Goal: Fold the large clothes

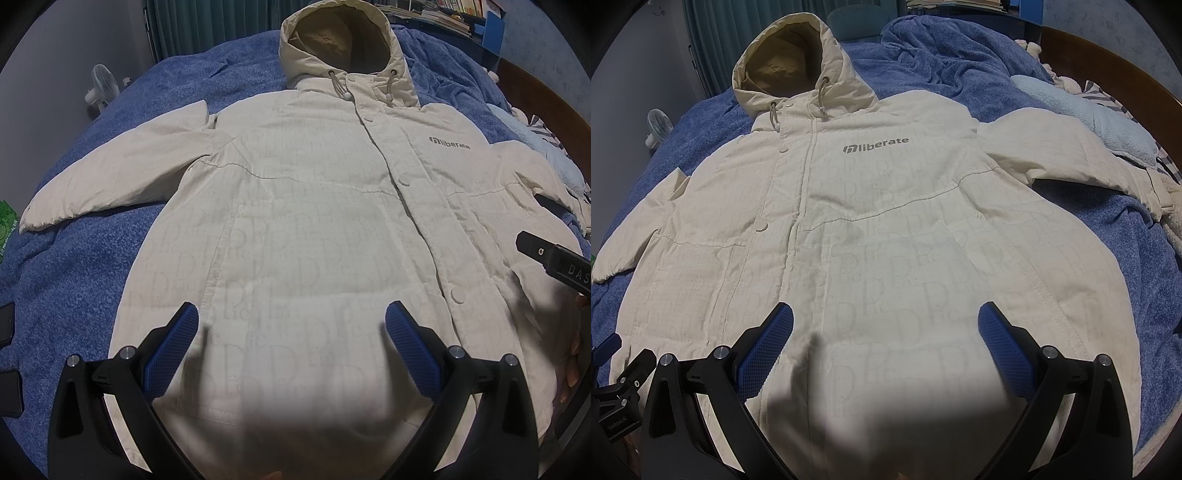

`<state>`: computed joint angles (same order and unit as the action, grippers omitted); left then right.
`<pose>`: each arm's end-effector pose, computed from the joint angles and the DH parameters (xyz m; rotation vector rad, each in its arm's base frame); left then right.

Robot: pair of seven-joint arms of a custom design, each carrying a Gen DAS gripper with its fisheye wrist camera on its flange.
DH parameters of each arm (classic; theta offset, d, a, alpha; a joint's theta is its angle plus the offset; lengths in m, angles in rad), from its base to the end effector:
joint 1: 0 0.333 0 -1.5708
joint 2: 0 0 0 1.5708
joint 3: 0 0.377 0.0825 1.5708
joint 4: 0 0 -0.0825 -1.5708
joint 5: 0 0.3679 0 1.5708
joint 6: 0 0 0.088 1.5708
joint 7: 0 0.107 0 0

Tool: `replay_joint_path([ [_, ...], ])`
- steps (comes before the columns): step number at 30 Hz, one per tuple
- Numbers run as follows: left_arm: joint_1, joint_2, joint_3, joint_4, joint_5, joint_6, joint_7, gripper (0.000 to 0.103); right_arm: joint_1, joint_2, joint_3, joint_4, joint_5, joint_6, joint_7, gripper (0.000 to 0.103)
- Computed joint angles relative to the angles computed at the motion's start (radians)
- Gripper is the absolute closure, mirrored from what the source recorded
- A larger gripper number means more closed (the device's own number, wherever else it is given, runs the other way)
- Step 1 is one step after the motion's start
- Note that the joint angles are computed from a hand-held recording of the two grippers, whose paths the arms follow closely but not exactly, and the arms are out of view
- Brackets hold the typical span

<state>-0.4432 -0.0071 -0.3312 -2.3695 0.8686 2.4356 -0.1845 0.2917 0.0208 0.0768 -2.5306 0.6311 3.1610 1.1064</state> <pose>0.3538 -0.3437 0.4069 -2.1284 1.5344 -0.4402 0.4694 0.1242 0.4014 -2.0028 1.6413 -0.4117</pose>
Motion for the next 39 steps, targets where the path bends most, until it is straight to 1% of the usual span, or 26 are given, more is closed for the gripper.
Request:
replay_joint_path([
  [12,0.000,0.000,0.000,-0.001,-0.003,0.002,0.002,0.006,0.001,0.003,0.002,0.003,0.012,-0.002,-0.006,0.006],
  [13,0.000,0.000,0.001,0.000,-0.003,0.001,0.003,0.006,-0.001,0.003,0.006,0.007,0.033,-0.007,-0.027,0.006],
  [16,-0.002,0.006,-0.001,0.004,0.010,0.000,0.008,0.006,-0.018,0.014,0.022,0.047,0.184,-0.054,-0.172,0.006],
  [18,-0.002,0.008,0.001,0.003,0.023,0.008,0.003,0.006,-0.029,0.021,0.015,0.073,0.256,-0.068,-0.212,0.006],
  [20,0.000,0.012,0.003,0.004,0.028,0.015,0.003,0.006,-0.038,0.027,-0.003,0.088,0.261,-0.075,-0.184,0.006],
  [21,0.002,0.011,0.006,-0.002,0.047,0.034,-0.006,0.006,-0.042,0.029,-0.006,0.093,0.266,-0.079,-0.178,0.006],
  [23,0.011,0.009,0.013,-0.016,0.093,0.089,-0.019,0.006,-0.064,0.033,-0.014,0.119,0.312,-0.116,-0.205,0.006],
  [24,0.015,0.012,0.016,-0.016,0.092,0.103,-0.002,0.006,-0.074,0.035,-0.016,0.132,0.339,-0.129,-0.233,0.006],
  [25,0.018,0.015,0.017,-0.012,0.089,0.103,0.014,0.006,-0.085,0.037,-0.022,0.148,0.358,-0.131,-0.258,0.006],
  [27,0.025,0.018,0.022,0.000,0.078,0.088,0.057,0.006,-0.101,0.049,-0.039,0.174,0.354,-0.107,-0.244,0.006],
  [28,0.029,0.021,0.025,0.006,0.096,0.084,0.064,0.006,-0.114,0.059,-0.047,0.192,0.363,-0.093,-0.232,0.006],
  [29,0.034,0.030,0.029,0.022,0.101,0.065,0.090,0.006,-0.141,0.075,-0.054,0.222,0.410,-0.099,-0.242,0.006],
  [30,0.040,0.034,0.034,0.027,0.108,0.072,0.098,0.006,-0.185,0.100,-0.054,0.266,0.514,-0.118,-0.294,0.006],
  [31,0.053,0.040,0.045,0.029,0.099,0.108,0.115,0.006,-0.205,0.120,-0.058,0.289,0.555,-0.111,-0.308,0.006],
  [32,0.072,0.051,0.059,0.032,0.075,0.155,0.129,0.007,-0.217,0.155,-0.083,0.316,0.526,-0.099,-0.252,0.006],
  [33,0.083,0.057,0.066,0.032,0.065,0.182,0.134,0.007,-0.227,0.178,-0.100,0.336,0.486,-0.105,-0.203,0.006],
  [34,0.094,0.069,0.073,0.042,0.052,0.196,0.143,0.007,-0.256,0.211,-0.102,0.372,0.491,-0.109,-0.192,0.006],
  [35,0.099,0.079,0.077,0.056,0.049,0.190,0.147,0.007,-0.300,0.239,-0.073,0.409,0.556,-0.097,-0.247,0.006],
  [36,0.103,0.093,0.081,0.076,0.052,0.181,0.154,0.007,-0.330,0.260,-0.063,0.437,0.578,-0.120,-0.267,0.006],
  [37,0.106,0.102,0.084,0.089,0.053,0.180,0.165,0.007,-0.350,0.272,-0.070,0.457,0.560,-0.189,-0.238,0.007],
  [39,0.108,0.119,0.088,0.115,0.054,0.169,0.179,0.006,-0.409,0.286,-0.060,0.490,0.604,-0.346,-0.245,0.013],
])
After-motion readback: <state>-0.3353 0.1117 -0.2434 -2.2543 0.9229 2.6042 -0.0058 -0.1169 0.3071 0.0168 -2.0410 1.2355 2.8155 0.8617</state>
